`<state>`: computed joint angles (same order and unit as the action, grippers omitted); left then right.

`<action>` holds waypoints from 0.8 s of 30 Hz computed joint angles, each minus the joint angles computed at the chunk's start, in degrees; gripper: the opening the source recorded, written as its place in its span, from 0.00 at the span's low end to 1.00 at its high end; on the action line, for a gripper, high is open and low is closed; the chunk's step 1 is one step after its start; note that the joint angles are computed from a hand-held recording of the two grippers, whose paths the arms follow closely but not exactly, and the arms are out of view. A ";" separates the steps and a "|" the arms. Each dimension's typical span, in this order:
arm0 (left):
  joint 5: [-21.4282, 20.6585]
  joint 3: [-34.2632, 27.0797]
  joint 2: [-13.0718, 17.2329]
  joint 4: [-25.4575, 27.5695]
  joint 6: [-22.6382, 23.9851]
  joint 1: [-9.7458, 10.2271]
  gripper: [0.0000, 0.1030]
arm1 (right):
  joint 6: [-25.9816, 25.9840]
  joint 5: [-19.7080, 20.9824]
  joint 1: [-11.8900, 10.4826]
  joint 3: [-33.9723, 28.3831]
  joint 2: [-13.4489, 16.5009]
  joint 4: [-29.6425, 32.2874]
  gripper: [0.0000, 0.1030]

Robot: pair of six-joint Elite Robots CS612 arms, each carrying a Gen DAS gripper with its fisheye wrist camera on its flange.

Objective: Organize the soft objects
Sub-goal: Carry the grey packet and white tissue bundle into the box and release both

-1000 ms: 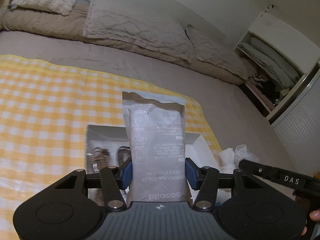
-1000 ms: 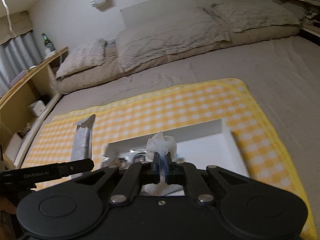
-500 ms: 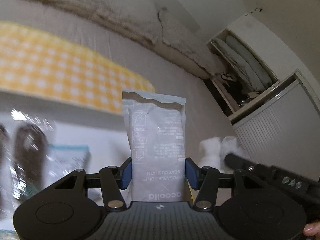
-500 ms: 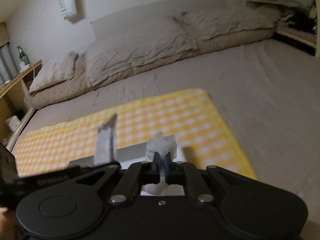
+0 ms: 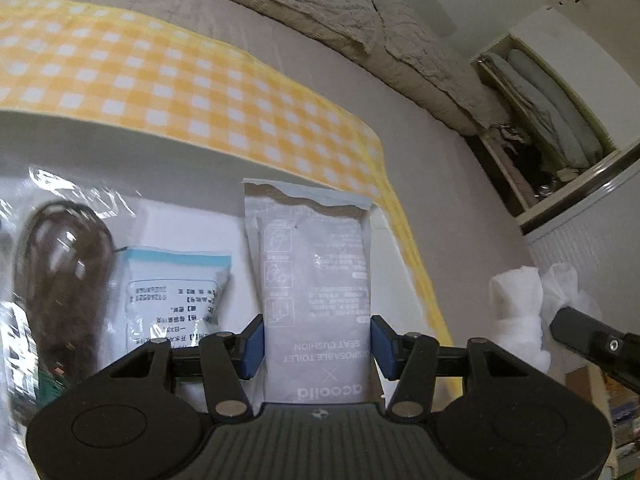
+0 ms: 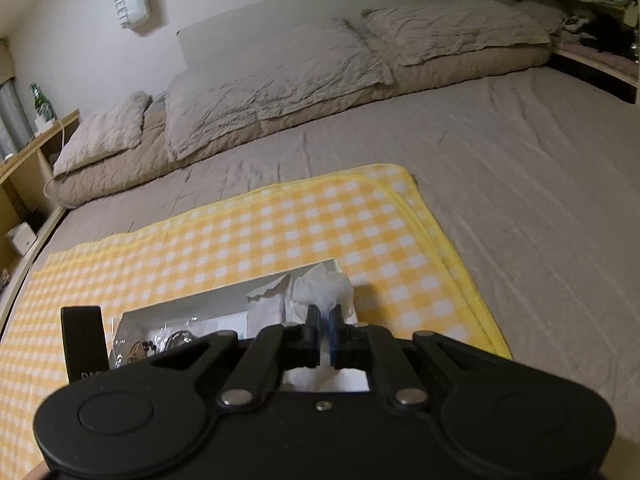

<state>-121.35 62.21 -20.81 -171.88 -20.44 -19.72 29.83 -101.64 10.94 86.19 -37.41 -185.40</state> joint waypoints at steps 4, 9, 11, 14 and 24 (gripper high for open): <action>1.39 -0.27 -0.15 1.12 2.54 0.20 0.55 | -1.36 0.65 0.12 -1.11 0.59 1.34 0.04; -1.25 0.05 -0.44 0.49 2.20 0.69 0.88 | -3.17 3.04 -0.06 -1.98 0.74 5.08 0.10; -0.72 1.09 -1.17 0.22 3.13 0.65 0.91 | -3.15 3.05 0.05 -2.20 0.76 6.70 0.19; 0.30 2.21 -2.10 0.06 4.68 0.48 0.92 | -3.05 1.75 0.25 -2.00 0.54 7.22 0.26; 3.77 6.55 -5.56 -0.18 9.15 0.40 0.98 | -0.67 1.52 -0.03 0.76 -1.03 5.29 0.30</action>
<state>-117.58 68.77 -26.36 -172.06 -11.29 -19.32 29.16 -100.13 10.91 86.95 -38.44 -180.10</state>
